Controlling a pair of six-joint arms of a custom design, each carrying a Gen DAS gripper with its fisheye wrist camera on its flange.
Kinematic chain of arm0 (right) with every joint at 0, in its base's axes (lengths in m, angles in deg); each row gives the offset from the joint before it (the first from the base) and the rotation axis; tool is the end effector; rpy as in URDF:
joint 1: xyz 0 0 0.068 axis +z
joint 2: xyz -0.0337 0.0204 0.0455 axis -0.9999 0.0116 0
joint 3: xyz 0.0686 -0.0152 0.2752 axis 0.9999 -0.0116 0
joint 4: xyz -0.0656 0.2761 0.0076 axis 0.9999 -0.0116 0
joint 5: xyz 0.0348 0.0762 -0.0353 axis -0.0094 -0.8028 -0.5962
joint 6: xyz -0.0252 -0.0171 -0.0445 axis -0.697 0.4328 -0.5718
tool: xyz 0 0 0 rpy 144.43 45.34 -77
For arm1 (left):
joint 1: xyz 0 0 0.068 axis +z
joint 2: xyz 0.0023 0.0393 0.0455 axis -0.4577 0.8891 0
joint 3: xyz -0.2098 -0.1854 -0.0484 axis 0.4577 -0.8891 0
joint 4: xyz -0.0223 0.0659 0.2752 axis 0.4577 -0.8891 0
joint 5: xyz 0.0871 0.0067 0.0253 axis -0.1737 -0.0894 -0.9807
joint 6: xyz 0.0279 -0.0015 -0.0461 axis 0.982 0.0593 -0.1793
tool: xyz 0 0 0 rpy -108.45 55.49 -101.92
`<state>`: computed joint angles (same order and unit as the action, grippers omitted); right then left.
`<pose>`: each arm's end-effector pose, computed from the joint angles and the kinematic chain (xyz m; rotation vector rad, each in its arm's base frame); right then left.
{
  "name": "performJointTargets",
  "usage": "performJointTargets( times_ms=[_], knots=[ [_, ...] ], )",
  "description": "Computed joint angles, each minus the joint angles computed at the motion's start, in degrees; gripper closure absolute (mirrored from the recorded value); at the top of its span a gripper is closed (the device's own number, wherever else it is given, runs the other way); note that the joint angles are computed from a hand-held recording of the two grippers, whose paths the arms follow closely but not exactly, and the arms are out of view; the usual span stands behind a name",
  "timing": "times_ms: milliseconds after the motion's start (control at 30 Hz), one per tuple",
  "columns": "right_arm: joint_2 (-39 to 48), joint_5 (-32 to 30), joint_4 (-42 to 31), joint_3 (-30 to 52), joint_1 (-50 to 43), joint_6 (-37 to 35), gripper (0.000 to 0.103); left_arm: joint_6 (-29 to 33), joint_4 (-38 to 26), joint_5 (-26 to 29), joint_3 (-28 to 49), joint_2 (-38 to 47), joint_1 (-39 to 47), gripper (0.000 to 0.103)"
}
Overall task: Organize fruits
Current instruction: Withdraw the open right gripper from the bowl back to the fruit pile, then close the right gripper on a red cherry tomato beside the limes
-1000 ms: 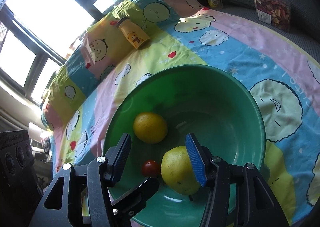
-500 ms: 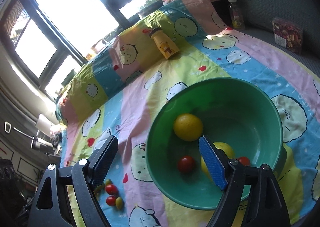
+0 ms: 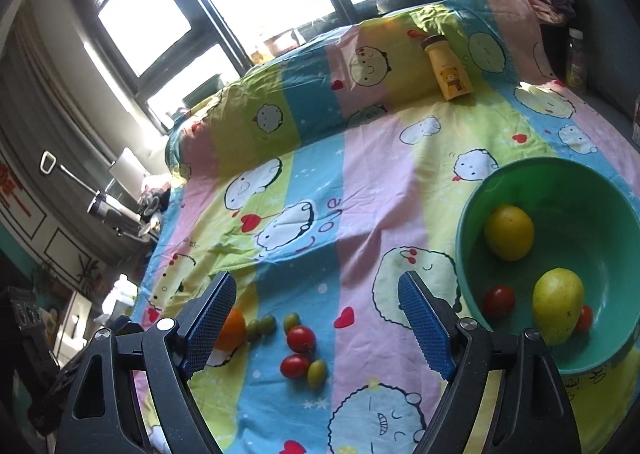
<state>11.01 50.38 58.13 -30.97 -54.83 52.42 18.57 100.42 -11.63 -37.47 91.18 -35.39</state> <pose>0.2948 0.1983 0.1416 0.1454 2.2780 0.5838 0.2660 -0.0454 0.1367 0.0731 2.2728 -0.3999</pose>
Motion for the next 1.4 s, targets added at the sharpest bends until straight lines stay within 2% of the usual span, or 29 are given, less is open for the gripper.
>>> performJointTargets(
  times_ms=[133, 233, 267, 333, 433, 467, 533, 700, 800, 1067, 1200, 1400],
  knots=[
    [6.9, -3.6, -2.9, 6.1, 1.3, -1.3, 0.021, 2.5, 2.9, 3.1, 1.2, 7.9, -1.7, 0.005],
    [11.9, -7.4, -4.3, 9.8, 1.1, -0.4, 0.033, 4.4, 4.2, 4.9, 2.1, 12.0, -3.4, 0.01],
    [13.4, -9.3, -4.4, 10.8, 0.7, 0.3, 0.034, 4.7, 5.3, 5.6, 2.2, 13.3, -3.7, 0.01],
    [16.0, -12.0, -4.6, 12.6, 0.3, 1.4, 0.044, 4.5, 6.4, 6.3, 2.7, 15.6, -4.2, 0.014],
    [18.5, -11.8, -7.1, 15.3, 0.7, 1.4, 0.053, 3.9, 4.8, 8.2, 5.3, 19.3, -4.5, 0.025],
    [19.2, -11.3, -8.0, 16.2, 1.0, 1.1, 0.054, 3.5, 4.4, 9.2, 6.1, 20.6, -4.4, 0.025],
    [20.5, -10.9, -9.9, 18.1, 1.4, 0.5, 0.055, 2.7, 2.9, 10.2, 7.5, 22.4, -4.4, 0.032],
    [23.4, -9.7, -14.1, 22.1, 2.0, -0.2, 0.056, 2.0, 0.5, 10.6, 9.9, 25.2, -5.4, 0.038],
    [24.7, -9.4, -15.6, 24.0, 2.3, -1.6, 0.061, 1.6, -0.3, 12.0, 10.5, 26.0, -5.4, 0.039],
    [27.1, -10.1, -17.5, 26.0, 1.7, -2.2, 0.061, 0.5, -2.1, 14.5, 12.3, 27.8, -4.9, 0.041],
    [28.4, -9.7, -19.0, 27.8, 1.9, -2.8, 0.061, -0.1, -4.0, 15.8, 14.0, 29.0, -4.9, 0.044],
    [29.6, -9.1, -20.5, 29.1, 2.3, -2.9, 0.061, -0.1, -3.8, 14.7, 14.4, 29.4, -5.5, 0.053]
  ],
)
